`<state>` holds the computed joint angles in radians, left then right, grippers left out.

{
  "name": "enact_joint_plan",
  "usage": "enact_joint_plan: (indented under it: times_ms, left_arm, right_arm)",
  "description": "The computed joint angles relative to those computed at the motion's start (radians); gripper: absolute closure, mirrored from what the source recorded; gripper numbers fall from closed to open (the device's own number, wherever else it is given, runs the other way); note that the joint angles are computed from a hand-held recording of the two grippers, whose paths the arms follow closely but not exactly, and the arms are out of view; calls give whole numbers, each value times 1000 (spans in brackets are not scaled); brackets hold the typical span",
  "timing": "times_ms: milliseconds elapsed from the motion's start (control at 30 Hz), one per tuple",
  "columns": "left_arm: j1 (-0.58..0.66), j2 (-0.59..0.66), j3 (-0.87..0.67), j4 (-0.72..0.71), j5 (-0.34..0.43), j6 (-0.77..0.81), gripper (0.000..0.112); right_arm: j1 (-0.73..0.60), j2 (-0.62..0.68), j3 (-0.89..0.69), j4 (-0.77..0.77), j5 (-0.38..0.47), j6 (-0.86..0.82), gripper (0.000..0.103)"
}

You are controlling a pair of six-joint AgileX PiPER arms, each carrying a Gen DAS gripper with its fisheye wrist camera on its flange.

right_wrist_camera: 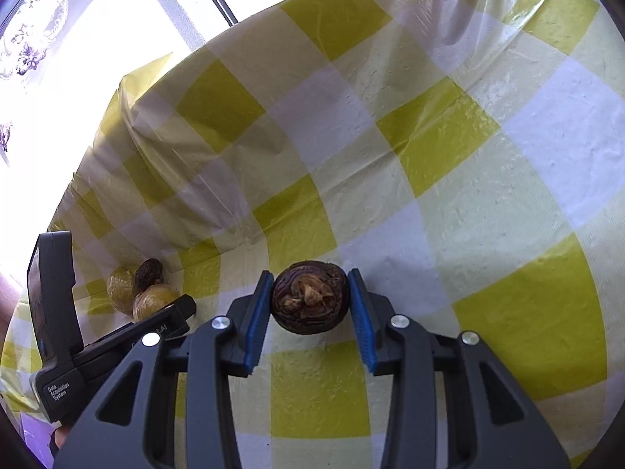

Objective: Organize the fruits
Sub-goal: 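Grasp a mangosteen with the right tool while the left tool grasps a wrapped orange fruit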

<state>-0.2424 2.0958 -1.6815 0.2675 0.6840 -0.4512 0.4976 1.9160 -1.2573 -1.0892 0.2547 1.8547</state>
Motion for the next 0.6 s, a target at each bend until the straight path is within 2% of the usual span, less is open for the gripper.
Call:
enact_joint_plan:
  times_ms: [33,167,367,433,600]
  left_arm:
    - [1,7,-13,-1,6,2,14]
    - [9,12,-25,-11,2,13,17]
    - [20,-40,66,38,-73,-45,39]
    - [20,-57,99,49,-106,-47,51]
    - [54,-92,150,-47,-158,30,53]
  right_arm:
    - [-12,-30,40,-22,-13,19,64]
    - [-12,-30,41,-31,-19,26,64]
    - [-20,-40,57,-31,-36,21,64]
    - [-23,-42,59,-26,-42,15,64]
    - [-25,-25,40,23,-50,-37,64]
